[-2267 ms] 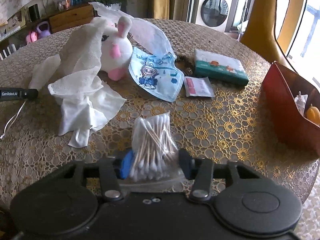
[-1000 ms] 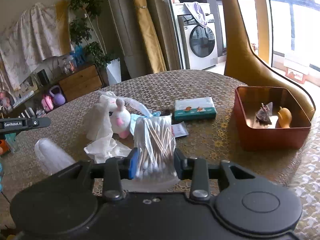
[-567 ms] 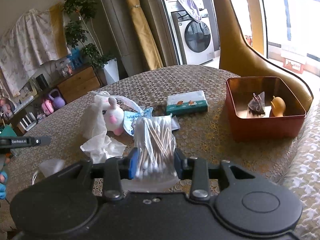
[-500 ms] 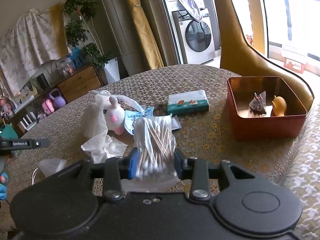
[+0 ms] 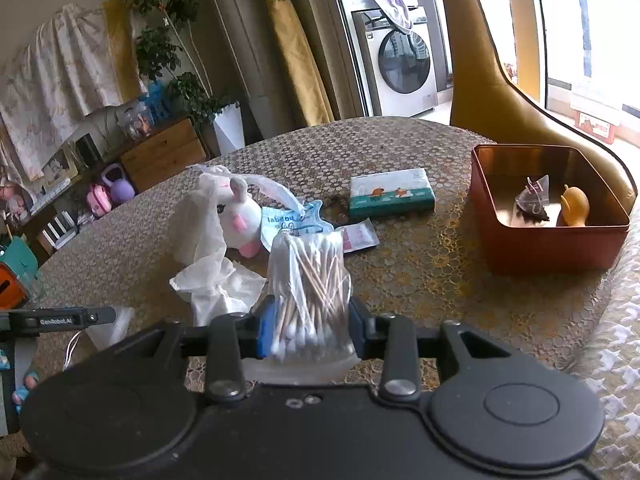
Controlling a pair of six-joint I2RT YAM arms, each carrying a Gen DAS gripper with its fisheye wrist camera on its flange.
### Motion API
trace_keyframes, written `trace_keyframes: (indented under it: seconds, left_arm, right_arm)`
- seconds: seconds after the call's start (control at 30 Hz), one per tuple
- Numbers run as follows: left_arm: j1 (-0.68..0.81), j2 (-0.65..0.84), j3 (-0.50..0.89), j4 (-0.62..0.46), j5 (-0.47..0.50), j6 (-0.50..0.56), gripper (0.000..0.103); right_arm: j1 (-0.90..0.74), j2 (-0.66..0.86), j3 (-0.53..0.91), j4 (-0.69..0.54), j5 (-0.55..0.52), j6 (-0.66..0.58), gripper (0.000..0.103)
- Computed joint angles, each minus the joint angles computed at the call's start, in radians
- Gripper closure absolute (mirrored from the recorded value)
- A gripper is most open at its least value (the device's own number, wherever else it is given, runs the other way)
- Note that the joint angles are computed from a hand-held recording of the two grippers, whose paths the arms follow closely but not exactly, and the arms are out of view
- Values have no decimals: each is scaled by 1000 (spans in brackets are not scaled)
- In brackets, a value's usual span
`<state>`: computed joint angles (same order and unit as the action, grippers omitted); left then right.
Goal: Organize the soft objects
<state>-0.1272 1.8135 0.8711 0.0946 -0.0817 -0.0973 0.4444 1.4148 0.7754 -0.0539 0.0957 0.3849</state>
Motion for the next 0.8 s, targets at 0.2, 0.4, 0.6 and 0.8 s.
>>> trace_keyframes:
  seconds: [0.2,0.4,0.6,0.8]
  left_arm:
    - [4,79,-5,72,-47,-19,23]
    - [23,136,22,86,-21,-40,23]
    - [38,141,29,88,0,-62,26]
    - [55,116,1,111,20,-94,57]
  right_arm:
    - [16,35,24,-11,10,2,66]
    - [20,71,44,-28,6,13,66]
    - [30,86,49,-34,14,19,66]
    - [29,98,52,-31,9,23,66]
